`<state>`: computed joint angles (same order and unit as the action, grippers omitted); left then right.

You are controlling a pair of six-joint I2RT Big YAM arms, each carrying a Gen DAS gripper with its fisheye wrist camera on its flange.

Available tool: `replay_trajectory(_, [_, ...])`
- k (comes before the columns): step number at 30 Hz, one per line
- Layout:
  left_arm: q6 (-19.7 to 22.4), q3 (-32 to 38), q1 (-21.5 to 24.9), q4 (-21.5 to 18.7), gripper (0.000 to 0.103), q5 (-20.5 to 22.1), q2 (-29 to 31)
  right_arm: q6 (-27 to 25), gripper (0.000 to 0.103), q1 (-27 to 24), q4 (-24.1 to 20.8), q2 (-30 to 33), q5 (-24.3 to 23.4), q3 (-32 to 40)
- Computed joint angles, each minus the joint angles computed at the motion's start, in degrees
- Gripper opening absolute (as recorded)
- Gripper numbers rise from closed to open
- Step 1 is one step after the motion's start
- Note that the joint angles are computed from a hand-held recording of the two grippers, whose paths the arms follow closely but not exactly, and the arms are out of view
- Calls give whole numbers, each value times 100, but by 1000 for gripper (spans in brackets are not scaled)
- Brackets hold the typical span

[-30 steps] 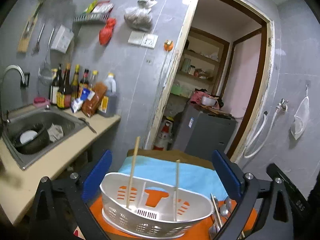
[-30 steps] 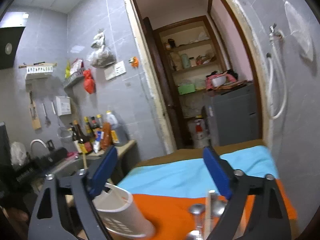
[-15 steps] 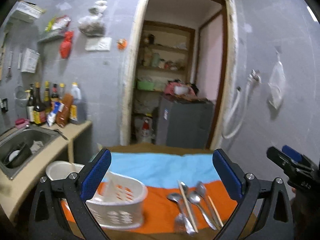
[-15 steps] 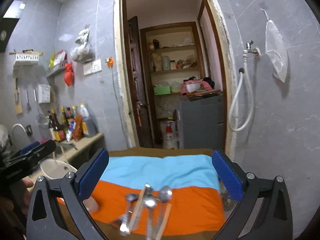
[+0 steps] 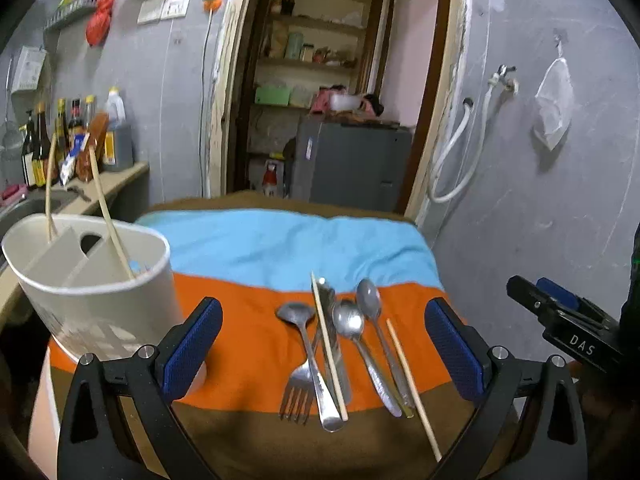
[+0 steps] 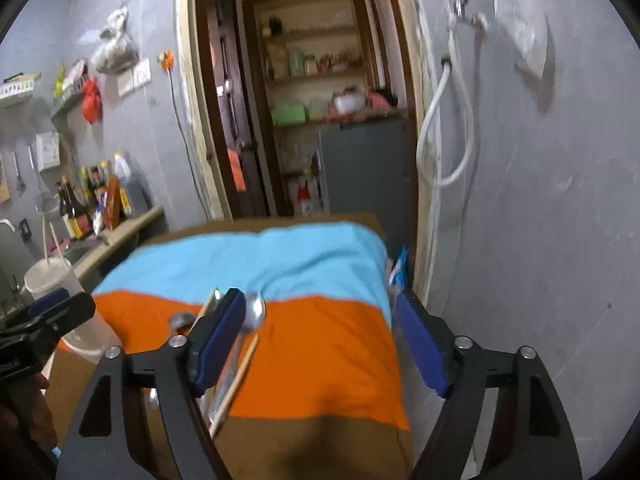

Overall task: Organize utensils
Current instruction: 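Lower the left gripper onto a metal spoon and close on its handle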

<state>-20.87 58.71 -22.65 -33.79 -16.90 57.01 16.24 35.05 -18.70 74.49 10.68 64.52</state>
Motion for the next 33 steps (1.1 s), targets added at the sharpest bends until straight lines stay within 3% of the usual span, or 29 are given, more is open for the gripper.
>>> replay_trajectory(8, [-229, -18, 110, -189, 96, -86, 383, 175, 53, -9, -159, 358, -607, 34])
replay_trajectory(11, [-236, 25, 165, -260, 88, 26, 521, 143, 43, 7, -286, 534, -840, 150])
replay_trajectory(14, [-330, 92, 257, -326, 70, 290, 689, 117, 29, 27, -675, 780, -1014, 389])
replay_trajectory(16, [-403, 169, 357, -439, 57, 511, 799, 129, 26, 28, -784, 876, -1096, 488])
replay_trajectory(25, [-557, 505, 600, -848, 30, 849, 1236, 153, 23, 45, -1088, 1278, -1426, 938])
replay_trajectory(33, [-675, 664, 718, -921, 23, 938, 1471, 151, 22, 122, -1656, 1660, -1397, 1398])
